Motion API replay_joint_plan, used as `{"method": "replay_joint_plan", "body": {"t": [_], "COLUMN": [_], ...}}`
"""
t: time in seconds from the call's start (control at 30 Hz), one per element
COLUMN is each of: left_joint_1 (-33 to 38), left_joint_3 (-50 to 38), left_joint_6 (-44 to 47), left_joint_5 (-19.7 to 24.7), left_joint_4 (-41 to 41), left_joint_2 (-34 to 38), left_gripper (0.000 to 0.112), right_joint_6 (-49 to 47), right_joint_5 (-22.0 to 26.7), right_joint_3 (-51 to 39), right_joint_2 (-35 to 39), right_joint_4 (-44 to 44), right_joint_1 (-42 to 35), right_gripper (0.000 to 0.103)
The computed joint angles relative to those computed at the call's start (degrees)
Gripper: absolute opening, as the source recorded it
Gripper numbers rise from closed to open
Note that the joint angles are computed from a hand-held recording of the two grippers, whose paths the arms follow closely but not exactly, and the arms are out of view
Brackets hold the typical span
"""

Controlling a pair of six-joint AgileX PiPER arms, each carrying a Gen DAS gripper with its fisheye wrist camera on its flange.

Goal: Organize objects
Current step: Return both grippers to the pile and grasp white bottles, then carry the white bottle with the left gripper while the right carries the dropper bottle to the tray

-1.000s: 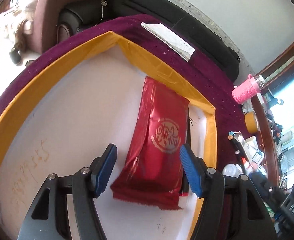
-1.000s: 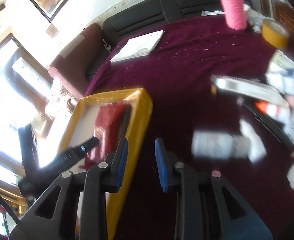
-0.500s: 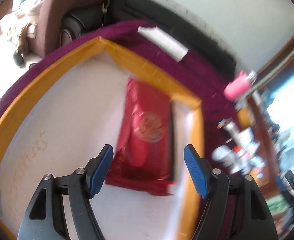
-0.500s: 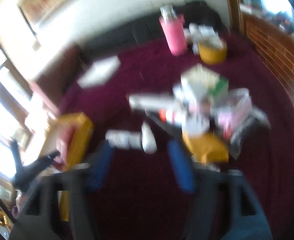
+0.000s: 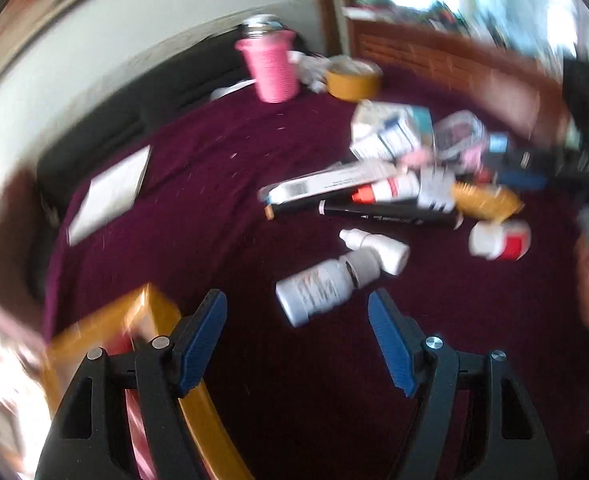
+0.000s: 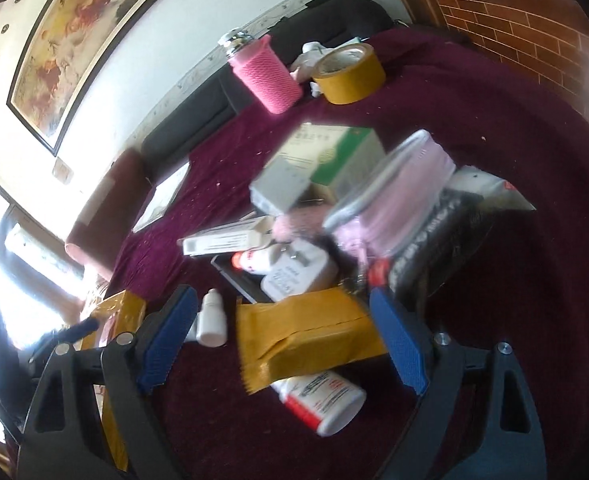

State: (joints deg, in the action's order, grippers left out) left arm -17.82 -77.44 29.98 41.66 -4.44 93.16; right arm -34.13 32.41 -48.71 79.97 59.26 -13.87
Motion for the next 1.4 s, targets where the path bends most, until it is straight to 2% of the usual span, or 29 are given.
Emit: {"method": "replay_joint_plan", "body": {"t": [0.1, 0.2, 0.27, 0.3, 0.33, 0.4, 0.43, 0.47, 0.63, 0.7, 0.77, 0.87, 0.97, 1.0, 1.07, 1.1, 1.2, 1.33, 1.4], "left_joint_1": [-2.8, -4.2, -5.5, -5.8, -6.1, -5.9, -5.3, -5.1, -3.5, -2.5, 0.6, 5.9, 11.8, 13.7, 17.9, 20.0, 27.8, 37.1, 41.2], "left_joint_3": [-0.8, -3.2, -4.9, -4.9, -6.2, -8.9, -10.4, -10.2, -3.2, 1.1, 5.2, 11.4, 16.0, 17.0, 18.4, 19.4, 22.0, 24.2, 24.5], "left_joint_6": [2.4, 4.4, 2.6, 1.5, 0.8, -1.2, 0.1, -0.3, -3.6, -4.0, -1.7, 3.8, 8.9, 10.4, 13.7, 15.0, 21.2, 28.3, 30.9], "left_joint_5": [-3.2, -2.9, -2.9, -4.3, -3.5, 0.0, 2.7, 3.1, 0.8, -0.6, -0.8, -0.7, 1.7, 2.5, 4.5, 5.6, 9.9, 14.5, 16.1], "left_joint_4": [5.3, 8.1, 11.0, 10.7, 10.4, 8.7, 5.5, 4.5, -0.3, -2.5, -8.9, -18.2, -26.2, -28.5, -32.7, -34.3, -40.2, -43.8, -44.6], "left_joint_2": [4.2, 9.0, 11.8, 12.0, 13.0, 14.4, 15.3, 15.1, 9.5, 5.2, 0.0, -8.3, -14.5, -15.6, -17.2, -18.6, -21.2, -22.5, -22.3], "left_gripper": [0.067, 0.068, 0.068, 0.068, 0.068, 0.054, 0.037, 0.030, 0.029, 0.029, 0.029, 0.030, 0.030, 0.030, 0.030, 0.030, 0.030, 0.030, 0.030], "right_joint_6": [-5.8, -9.9, -9.9, -10.6, -11.2, -11.8, -12.3, -12.8, -12.2, -9.6, -3.5, 1.6, 1.8, 3.3, 7.9, 12.2, 23.3, 35.3, 38.7], "right_joint_5": [0.4, 0.2, 1.1, 1.2, 1.4, 1.6, 1.4, 1.4, -2.1, -4.9, -6.2, -2.4, 9.4, 14.5, 18.7, 19.6, 20.8, 19.8, 20.9], "right_joint_3": [1.4, 2.2, 2.5, 2.5, 2.4, 2.3, 2.4, 2.5, 3.2, 3.5, 2.8, -0.3, -9.1, -13.7, -19.8, -23.8, -31.3, -35.8, -37.7], "right_joint_2": [-0.1, 0.1, -0.7, -0.4, -0.2, -0.1, 0.0, 0.1, -1.0, -2.3, -4.1, -6.8, -2.3, 1.8, 7.1, 10.7, 17.9, 22.3, 24.3], "right_joint_4": [4.0, 7.0, 6.7, 7.3, 7.6, 7.7, 7.9, 8.2, 6.0, 3.0, -3.3, -10.9, -12.8, -13.2, -16.4, -20.7, -32.4, -48.0, -51.9], "right_joint_1": [-2.3, -3.2, -3.9, -4.0, -4.1, -4.3, -4.4, -4.4, -2.5, -0.9, 0.2, 2.5, 4.9, 6.0, 8.2, 10.7, 16.7, 23.6, 25.8], "right_gripper": [0.089, 0.089, 0.089, 0.089, 0.089, 0.089, 0.089, 0.089, 0.089, 0.089, 0.089, 0.089, 0.088, 0.087, 0.073, 0.060, 0.039, 0.035, 0.026]}}
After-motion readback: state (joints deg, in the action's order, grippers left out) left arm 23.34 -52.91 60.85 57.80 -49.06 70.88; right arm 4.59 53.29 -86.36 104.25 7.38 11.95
